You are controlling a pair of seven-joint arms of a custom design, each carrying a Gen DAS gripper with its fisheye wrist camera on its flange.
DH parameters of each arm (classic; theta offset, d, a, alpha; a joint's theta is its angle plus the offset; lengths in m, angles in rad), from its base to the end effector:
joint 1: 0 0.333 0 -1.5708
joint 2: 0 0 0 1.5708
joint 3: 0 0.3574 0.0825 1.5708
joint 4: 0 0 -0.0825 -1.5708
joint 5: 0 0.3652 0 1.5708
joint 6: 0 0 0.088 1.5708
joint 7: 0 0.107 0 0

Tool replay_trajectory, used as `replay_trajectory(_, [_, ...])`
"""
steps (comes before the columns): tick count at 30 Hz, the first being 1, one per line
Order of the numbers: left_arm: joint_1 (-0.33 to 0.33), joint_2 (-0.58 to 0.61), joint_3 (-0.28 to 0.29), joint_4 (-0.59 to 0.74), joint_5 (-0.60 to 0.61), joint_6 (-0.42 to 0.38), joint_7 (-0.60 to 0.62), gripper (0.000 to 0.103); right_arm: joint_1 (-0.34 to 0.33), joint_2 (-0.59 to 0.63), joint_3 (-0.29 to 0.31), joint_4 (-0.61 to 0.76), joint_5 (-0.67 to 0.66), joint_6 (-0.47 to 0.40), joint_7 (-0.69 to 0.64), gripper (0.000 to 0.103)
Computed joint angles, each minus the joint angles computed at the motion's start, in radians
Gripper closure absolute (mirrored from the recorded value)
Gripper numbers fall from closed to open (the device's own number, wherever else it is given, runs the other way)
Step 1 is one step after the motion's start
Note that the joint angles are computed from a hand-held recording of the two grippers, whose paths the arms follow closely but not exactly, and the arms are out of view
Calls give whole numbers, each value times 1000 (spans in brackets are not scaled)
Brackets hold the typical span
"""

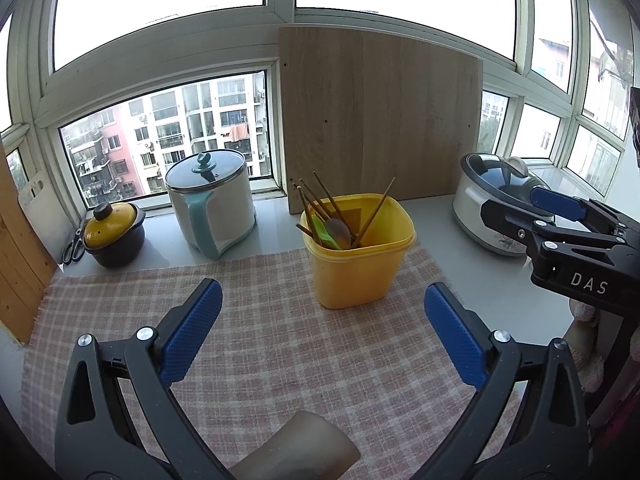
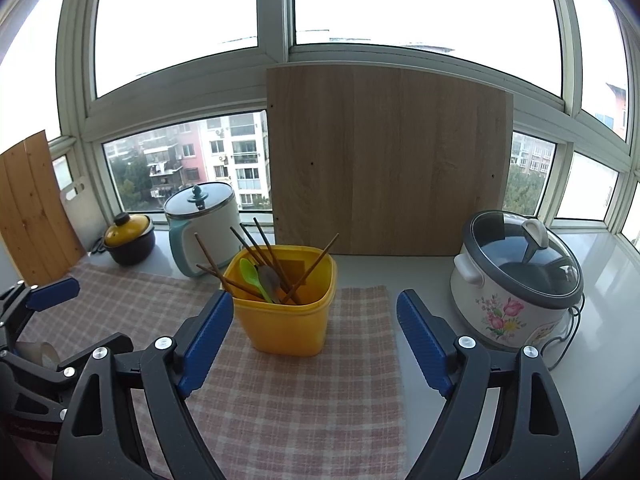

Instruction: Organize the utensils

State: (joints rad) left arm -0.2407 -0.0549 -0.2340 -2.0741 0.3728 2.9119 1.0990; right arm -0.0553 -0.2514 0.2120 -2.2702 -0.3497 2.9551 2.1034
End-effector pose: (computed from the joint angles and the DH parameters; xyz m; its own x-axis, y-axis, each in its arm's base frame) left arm 0.4906 -0.2809 0.6069 -0.3359 -0.9417 0.0214 -0.5834 0.1902 -0.7896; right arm 0.4828 0.1112 0.6154 -0.0115 -0.9979 -0.0634 -0.5834 0.0581 -0.8101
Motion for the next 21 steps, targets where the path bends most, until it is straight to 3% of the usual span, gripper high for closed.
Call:
replay_trajectory(11, [0, -2, 2, -3, -19, -14, 3, 0, 8, -4, -5, -10, 15, -12, -5, 19])
replay_trajectory(21, [17, -5, 0, -14, 68, 1, -79, 0, 29, 2, -19, -15, 47, -26, -11, 19])
